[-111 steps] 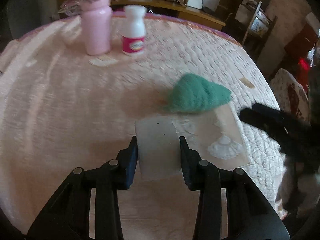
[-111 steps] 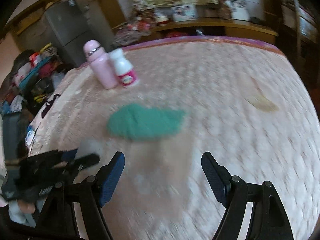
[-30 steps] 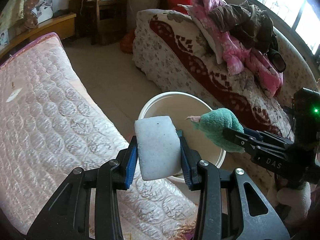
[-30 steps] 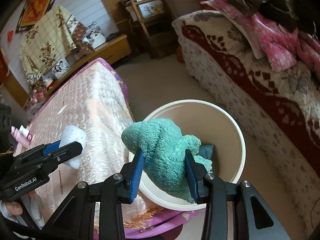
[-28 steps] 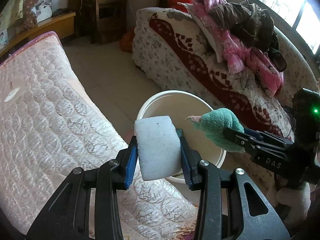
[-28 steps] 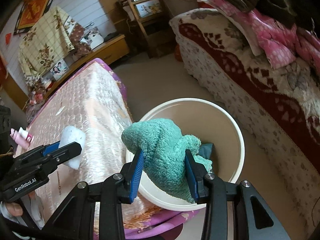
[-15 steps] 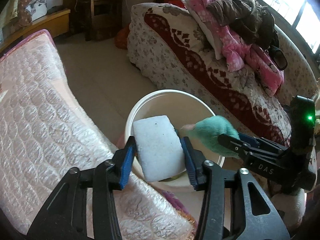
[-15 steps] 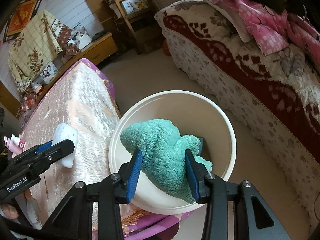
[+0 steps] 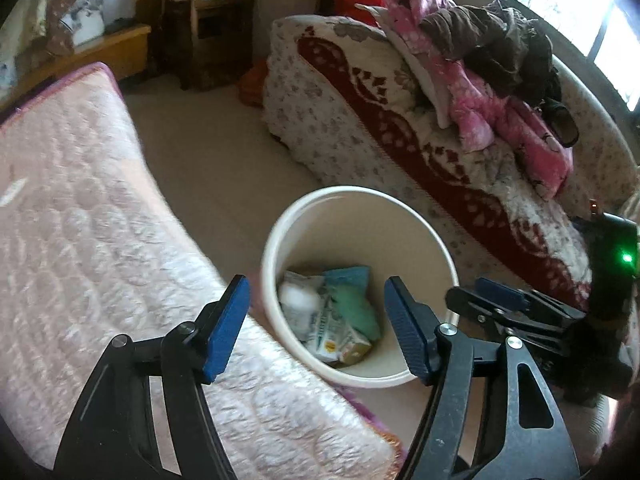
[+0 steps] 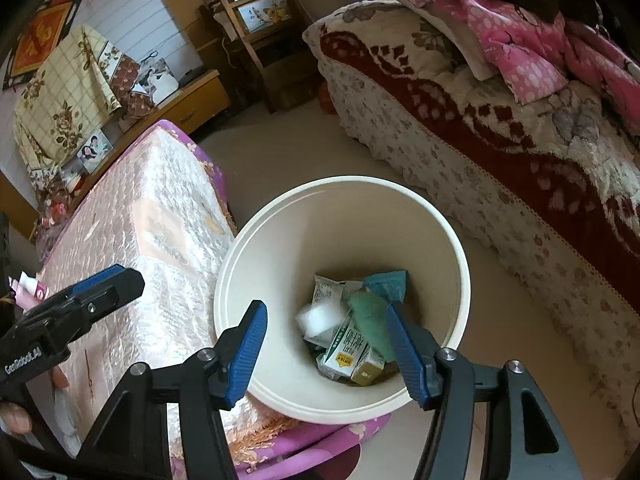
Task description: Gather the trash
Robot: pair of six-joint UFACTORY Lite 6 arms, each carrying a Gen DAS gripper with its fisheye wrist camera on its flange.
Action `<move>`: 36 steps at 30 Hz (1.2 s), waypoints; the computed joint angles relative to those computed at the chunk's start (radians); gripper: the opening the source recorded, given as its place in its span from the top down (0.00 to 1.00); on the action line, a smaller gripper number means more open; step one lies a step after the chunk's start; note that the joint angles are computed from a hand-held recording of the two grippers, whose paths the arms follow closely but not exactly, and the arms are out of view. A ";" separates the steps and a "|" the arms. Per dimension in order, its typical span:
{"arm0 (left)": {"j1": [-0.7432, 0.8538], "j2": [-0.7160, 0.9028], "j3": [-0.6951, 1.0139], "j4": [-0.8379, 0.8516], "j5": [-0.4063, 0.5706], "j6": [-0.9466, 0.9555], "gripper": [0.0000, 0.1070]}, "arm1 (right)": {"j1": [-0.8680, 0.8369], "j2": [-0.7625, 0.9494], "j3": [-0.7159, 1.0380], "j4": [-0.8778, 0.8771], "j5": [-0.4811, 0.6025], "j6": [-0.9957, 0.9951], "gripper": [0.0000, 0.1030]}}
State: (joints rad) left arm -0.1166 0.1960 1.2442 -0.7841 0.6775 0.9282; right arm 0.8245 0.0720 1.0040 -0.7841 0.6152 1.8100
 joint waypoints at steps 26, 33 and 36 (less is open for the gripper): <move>0.509 -0.557 -0.251 -0.224 0.258 0.358 0.37 | 0.475 0.336 0.809 -0.148 0.860 -0.013 0.27; 0.681 -0.551 -0.214 -0.299 0.383 0.492 0.37 | 0.537 0.465 1.061 -0.156 0.992 -0.062 0.26; 0.736 -0.525 -0.190 -0.316 0.417 0.525 0.37 | 0.554 0.547 1.204 -0.170 1.041 -0.114 0.25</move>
